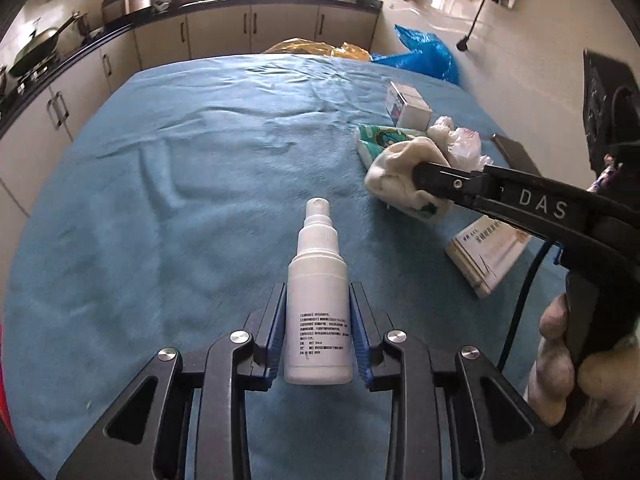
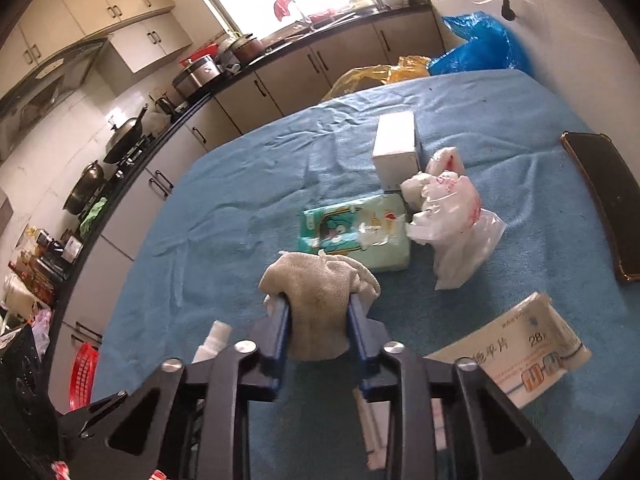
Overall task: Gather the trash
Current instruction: 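Grasp the white spray bottle with left tool while right tool grasps towel, then carry spray bottle and beige towel to the red basket and open both tools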
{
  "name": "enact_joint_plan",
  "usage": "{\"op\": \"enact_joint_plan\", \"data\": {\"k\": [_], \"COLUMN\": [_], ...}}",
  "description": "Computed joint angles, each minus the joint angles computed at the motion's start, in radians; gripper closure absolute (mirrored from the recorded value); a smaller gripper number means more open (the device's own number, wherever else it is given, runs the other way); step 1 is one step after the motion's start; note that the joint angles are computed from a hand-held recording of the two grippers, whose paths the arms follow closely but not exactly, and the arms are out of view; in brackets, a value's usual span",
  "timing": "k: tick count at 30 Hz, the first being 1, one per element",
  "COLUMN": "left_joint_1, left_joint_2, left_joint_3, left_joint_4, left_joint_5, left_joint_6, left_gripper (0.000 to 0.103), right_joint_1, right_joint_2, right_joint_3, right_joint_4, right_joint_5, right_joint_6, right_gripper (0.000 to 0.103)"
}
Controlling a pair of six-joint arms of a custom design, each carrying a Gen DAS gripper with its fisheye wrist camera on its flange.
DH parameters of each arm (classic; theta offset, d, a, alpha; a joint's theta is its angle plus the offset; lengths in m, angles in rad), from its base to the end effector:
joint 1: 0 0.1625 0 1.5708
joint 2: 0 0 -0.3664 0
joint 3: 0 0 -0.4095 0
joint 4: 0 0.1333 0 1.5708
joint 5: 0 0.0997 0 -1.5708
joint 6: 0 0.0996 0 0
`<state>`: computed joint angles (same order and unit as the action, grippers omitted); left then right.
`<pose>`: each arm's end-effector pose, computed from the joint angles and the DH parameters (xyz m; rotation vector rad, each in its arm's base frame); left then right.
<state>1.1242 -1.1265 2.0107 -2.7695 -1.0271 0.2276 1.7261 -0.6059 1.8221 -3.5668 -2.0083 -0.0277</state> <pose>-0.0658 -0.5653 0.1264 0.7498 2.4861 -0.4879 0.1794 -0.5566 -0.0069 0.0010 -2.5667 1.0845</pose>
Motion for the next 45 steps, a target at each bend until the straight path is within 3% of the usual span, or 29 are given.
{"op": "enact_joint_plan", "data": {"k": [17,23,35,45], "left_joint_1": [0.004,0.025,0.096,0.187], "left_joint_2": [-0.353,-0.444,-0.618,-0.674], "left_joint_3": [0.249,0.297,0.323,0.285], "left_joint_4": [-0.099,-0.098,-0.064,-0.121], "left_joint_5": [0.127,0.166,0.156,0.178], "left_joint_6": [-0.027,-0.040,-0.062,-0.037], "left_gripper": [0.074,0.074,0.074,0.074], "right_joint_1": [0.143,0.188,0.265,0.311], "right_joint_2": [0.025,0.063,0.144,0.232], "right_joint_3": [0.106,0.091,0.006,-0.127], "right_joint_4": [-0.116,-0.094,-0.006,0.112], "right_joint_5": [0.001,0.016,0.033,0.050], "right_joint_6": [-0.004,-0.005,-0.009,-0.012], "right_gripper": [0.078,0.078,0.078,0.077]}}
